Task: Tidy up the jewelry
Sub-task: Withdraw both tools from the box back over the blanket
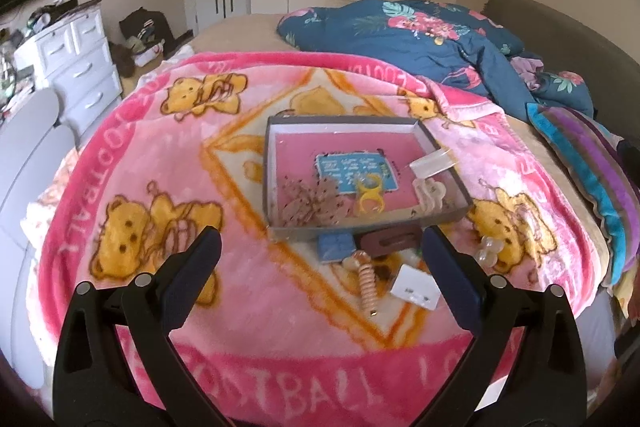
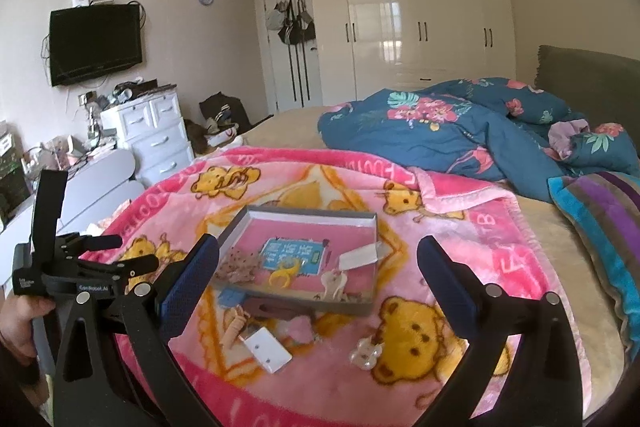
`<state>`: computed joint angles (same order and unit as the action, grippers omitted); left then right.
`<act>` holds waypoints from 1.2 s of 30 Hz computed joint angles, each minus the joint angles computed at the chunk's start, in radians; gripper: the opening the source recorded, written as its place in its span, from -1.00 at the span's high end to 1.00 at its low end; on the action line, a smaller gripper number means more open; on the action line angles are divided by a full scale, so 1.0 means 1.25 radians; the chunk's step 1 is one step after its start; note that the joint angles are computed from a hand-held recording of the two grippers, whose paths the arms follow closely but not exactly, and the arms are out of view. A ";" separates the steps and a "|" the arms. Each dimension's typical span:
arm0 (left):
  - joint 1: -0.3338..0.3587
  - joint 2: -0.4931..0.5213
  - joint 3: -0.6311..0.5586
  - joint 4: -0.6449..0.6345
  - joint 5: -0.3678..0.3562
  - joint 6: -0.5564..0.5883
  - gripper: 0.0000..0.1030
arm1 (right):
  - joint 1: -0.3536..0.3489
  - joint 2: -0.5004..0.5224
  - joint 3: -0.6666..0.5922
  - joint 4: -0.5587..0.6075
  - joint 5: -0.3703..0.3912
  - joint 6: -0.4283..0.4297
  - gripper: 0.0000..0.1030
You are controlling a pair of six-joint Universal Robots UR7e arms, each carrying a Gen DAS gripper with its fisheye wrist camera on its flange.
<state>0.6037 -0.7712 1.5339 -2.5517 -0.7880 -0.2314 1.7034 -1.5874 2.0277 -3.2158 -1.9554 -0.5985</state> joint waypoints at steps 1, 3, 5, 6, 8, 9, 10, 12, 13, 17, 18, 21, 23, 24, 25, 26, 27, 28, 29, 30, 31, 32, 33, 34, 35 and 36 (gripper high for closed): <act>0.001 -0.003 0.005 0.004 0.003 -0.005 -0.82 | 0.000 0.000 0.003 0.000 0.000 0.000 -0.92; 0.002 -0.009 0.015 0.006 0.005 -0.009 -0.82 | -0.003 -0.002 0.014 0.004 0.003 0.002 -0.92; 0.002 -0.014 0.026 0.009 0.009 -0.015 -0.82 | -0.004 -0.003 0.024 0.005 0.001 -0.001 -0.92; 0.002 -0.016 0.033 0.010 0.009 -0.017 -0.82 | -0.006 -0.003 0.027 0.007 0.001 -0.001 -0.92; 0.002 -0.021 0.045 0.009 0.007 -0.021 -0.82 | -0.010 -0.003 0.035 0.014 0.002 0.000 -0.92; 0.002 -0.024 0.052 0.007 0.007 -0.022 -0.82 | -0.010 0.000 0.038 0.013 -0.001 0.001 -0.92; 0.002 -0.024 0.055 0.008 0.009 -0.023 -0.82 | -0.011 0.001 0.042 0.013 -0.003 -0.001 -0.92; 0.001 -0.025 0.065 0.010 0.012 -0.025 -0.82 | -0.015 0.001 0.051 0.016 -0.001 -0.003 -0.92; 0.001 -0.025 0.069 0.012 0.012 -0.026 -0.82 | -0.017 0.001 0.054 0.018 -0.002 -0.004 -0.92; 0.001 -0.028 0.088 0.014 0.013 -0.029 -0.82 | -0.025 -0.001 0.074 0.023 0.001 -0.008 -0.92; 0.002 -0.029 0.093 0.014 0.010 -0.029 -0.82 | -0.028 -0.002 0.077 0.026 0.003 -0.008 -0.92; 0.000 -0.029 0.104 0.015 0.006 -0.024 -0.82 | -0.036 -0.003 0.088 0.031 0.002 -0.010 -0.92; -0.001 -0.027 0.112 0.013 0.006 -0.019 -0.82 | -0.044 -0.005 0.098 0.035 0.003 -0.010 -0.92; -0.001 -0.027 0.116 0.015 0.002 -0.019 -0.82 | -0.047 -0.006 0.102 0.035 0.002 -0.011 -0.92; 0.000 -0.026 0.119 0.017 -0.003 -0.022 -0.82 | -0.048 -0.006 0.106 0.034 0.000 -0.011 -0.92; 0.000 -0.025 0.122 0.017 -0.008 -0.023 -0.82 | -0.051 -0.007 0.111 0.035 0.000 -0.010 -0.92; 0.000 -0.024 0.126 0.017 -0.011 -0.024 -0.82 | -0.056 -0.008 0.117 0.035 0.001 -0.009 -0.92; 0.001 -0.023 0.129 0.017 -0.014 -0.025 -0.82 | -0.058 -0.010 0.119 0.037 0.001 -0.009 -0.92; 0.001 -0.021 0.130 0.018 -0.018 -0.025 -0.82 | -0.062 -0.010 0.124 0.036 0.000 -0.007 -0.92; 0.002 -0.020 0.132 0.019 -0.021 -0.027 -0.82 | -0.066 -0.011 0.126 0.037 0.000 -0.006 -0.92; 0.003 -0.019 0.134 0.021 -0.024 -0.029 -0.82 | -0.070 -0.012 0.130 0.039 0.002 -0.005 -0.92; 0.004 -0.017 0.135 0.022 -0.029 -0.028 -0.82 | -0.074 -0.013 0.133 0.038 0.002 -0.005 -0.92; 0.004 -0.016 0.136 0.023 -0.030 -0.026 -0.82 | -0.077 -0.013 0.137 0.037 -0.001 -0.007 -0.92; 0.006 -0.014 0.138 0.026 -0.033 -0.027 -0.82 | -0.081 -0.013 0.139 0.039 0.000 -0.009 -0.92; 0.007 -0.014 0.139 0.027 -0.036 -0.028 -0.82 | -0.084 -0.013 0.142 0.038 0.000 -0.009 -0.92; 0.008 -0.013 0.141 0.028 -0.039 -0.029 -0.82 | -0.087 -0.012 0.143 0.038 -0.003 -0.011 -0.92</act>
<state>0.6142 -0.7875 1.7099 -2.5170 -0.8368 -0.2675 1.5947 -1.6023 2.2070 -3.1679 -1.9587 -0.6116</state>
